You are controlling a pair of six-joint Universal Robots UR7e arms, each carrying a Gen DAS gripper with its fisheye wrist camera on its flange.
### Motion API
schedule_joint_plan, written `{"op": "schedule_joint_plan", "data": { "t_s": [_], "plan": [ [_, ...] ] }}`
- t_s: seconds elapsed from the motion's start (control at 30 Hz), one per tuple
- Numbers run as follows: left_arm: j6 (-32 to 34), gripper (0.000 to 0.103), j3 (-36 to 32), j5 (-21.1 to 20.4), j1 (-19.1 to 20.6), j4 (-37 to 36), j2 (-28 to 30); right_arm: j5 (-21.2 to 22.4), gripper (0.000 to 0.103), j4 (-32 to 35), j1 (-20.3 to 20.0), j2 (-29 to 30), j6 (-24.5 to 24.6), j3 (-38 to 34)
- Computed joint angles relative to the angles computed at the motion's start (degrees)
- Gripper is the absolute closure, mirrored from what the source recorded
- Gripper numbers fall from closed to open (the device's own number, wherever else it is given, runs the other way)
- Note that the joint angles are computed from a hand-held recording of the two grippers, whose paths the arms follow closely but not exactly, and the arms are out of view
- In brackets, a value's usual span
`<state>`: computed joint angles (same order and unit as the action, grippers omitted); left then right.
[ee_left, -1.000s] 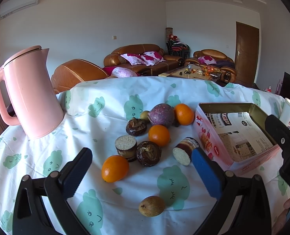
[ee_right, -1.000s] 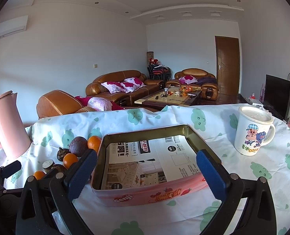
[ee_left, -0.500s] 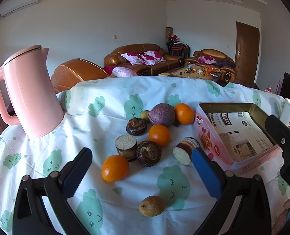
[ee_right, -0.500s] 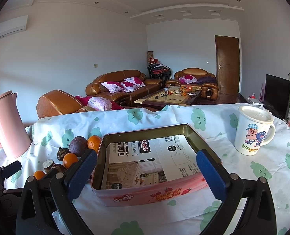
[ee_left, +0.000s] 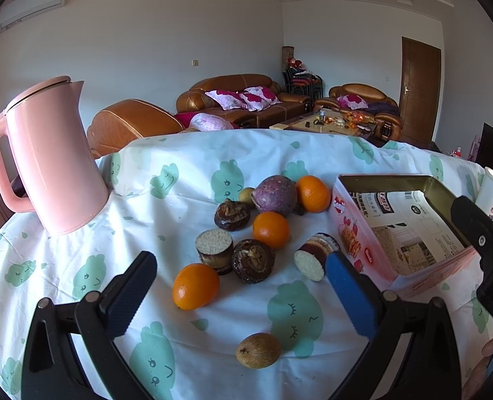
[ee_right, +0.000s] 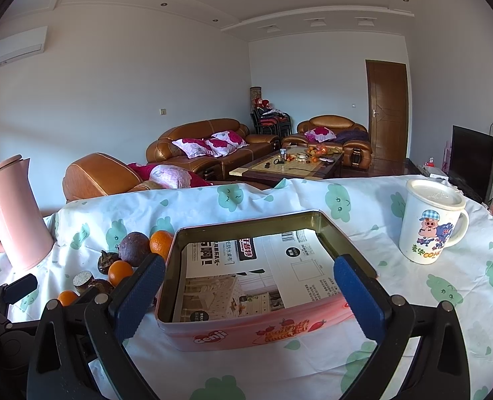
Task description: Organize fruits
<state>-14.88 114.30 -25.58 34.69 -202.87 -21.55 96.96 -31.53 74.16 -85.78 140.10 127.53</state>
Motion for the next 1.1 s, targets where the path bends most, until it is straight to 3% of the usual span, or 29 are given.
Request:
{"op": "schedule_joint_plan", "data": {
  "t_s": [0.47, 0.57, 0.7, 0.77, 0.9, 0.93, 1.0, 1.1],
  "plan": [
    [-0.66, 0.000, 0.28, -0.17, 0.02, 0.97, -0.25, -0.04, 0.001, 0.72, 0.12, 0.66, -0.15, -0.21],
    [0.08, 0.000, 0.43, 3.20, 0.22, 2.87, -1.73, -0.80, 0.001, 2.47, 0.07, 0.85, -0.37, -0.72],
    [-4.63, 0.000, 2.58, 10.89, 1.79, 2.44, -5.50, -3.47, 0.001, 7.83, -0.21, 1.83, -0.68, -2.33],
    [-10.87, 0.000, 4.28, 13.22, 2.93, 6.03, -8.22, -4.89, 0.001, 11.42, -0.24, 2.87, -1.32, -3.47],
    [-16.51, 0.000, 6.98, 12.19, 4.50, 12.72, -12.75, -7.87, 0.003, 20.41, 0.21, 6.53, -3.41, -6.73],
    [-17.92, 0.000, 7.23, 12.13, 4.67, 15.25, -13.52, -8.38, 0.004, 23.22, 0.44, 7.98, -3.92, -7.95],
    [-18.03, 0.000, 7.44, 11.38, 4.92, 16.65, -14.24, -8.01, 0.020, 28.41, 1.67, 11.39, -4.84, -10.53],
    [-16.24, 0.000, 7.43, 9.67, 4.88, 17.41, -14.46, -4.38, 0.035, 33.52, 4.77, 17.07, -7.02, -14.15]
  ]
}}
